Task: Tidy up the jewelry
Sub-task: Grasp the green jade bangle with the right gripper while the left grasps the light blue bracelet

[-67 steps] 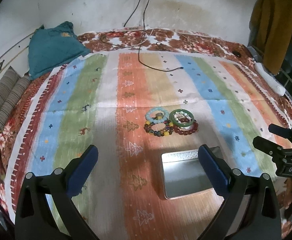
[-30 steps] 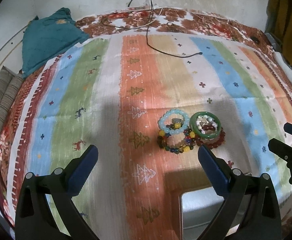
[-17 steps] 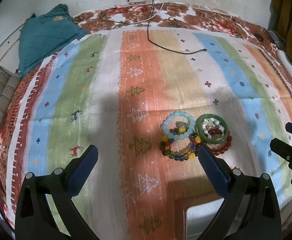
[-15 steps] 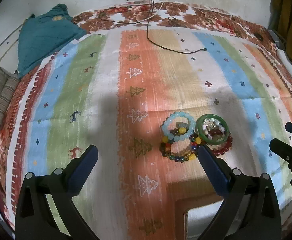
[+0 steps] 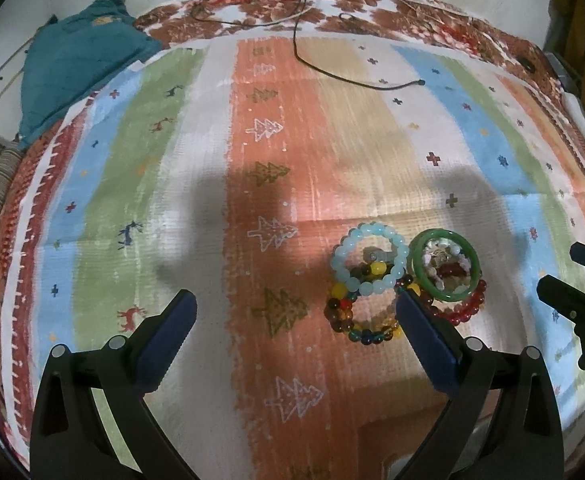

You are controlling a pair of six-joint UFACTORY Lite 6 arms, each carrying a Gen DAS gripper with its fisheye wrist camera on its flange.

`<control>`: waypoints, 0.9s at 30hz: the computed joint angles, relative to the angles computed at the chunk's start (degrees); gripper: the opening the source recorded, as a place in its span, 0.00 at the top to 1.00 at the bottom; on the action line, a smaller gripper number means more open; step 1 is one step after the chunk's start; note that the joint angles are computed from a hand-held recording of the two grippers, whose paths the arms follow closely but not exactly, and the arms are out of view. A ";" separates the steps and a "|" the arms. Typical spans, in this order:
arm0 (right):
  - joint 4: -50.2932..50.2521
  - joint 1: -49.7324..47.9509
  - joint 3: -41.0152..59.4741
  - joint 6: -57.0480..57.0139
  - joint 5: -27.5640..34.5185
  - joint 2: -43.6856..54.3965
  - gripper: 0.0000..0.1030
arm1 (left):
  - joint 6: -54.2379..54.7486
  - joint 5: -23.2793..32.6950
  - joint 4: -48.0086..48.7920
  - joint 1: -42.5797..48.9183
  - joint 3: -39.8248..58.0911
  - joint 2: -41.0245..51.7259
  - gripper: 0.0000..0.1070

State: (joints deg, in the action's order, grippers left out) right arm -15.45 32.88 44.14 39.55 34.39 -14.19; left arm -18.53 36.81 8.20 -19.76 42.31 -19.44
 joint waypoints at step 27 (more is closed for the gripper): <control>-0.08 -4.04 10.67 -4.69 -3.34 21.20 0.32 | 6.59 -6.31 -4.67 0.25 6.24 17.74 0.34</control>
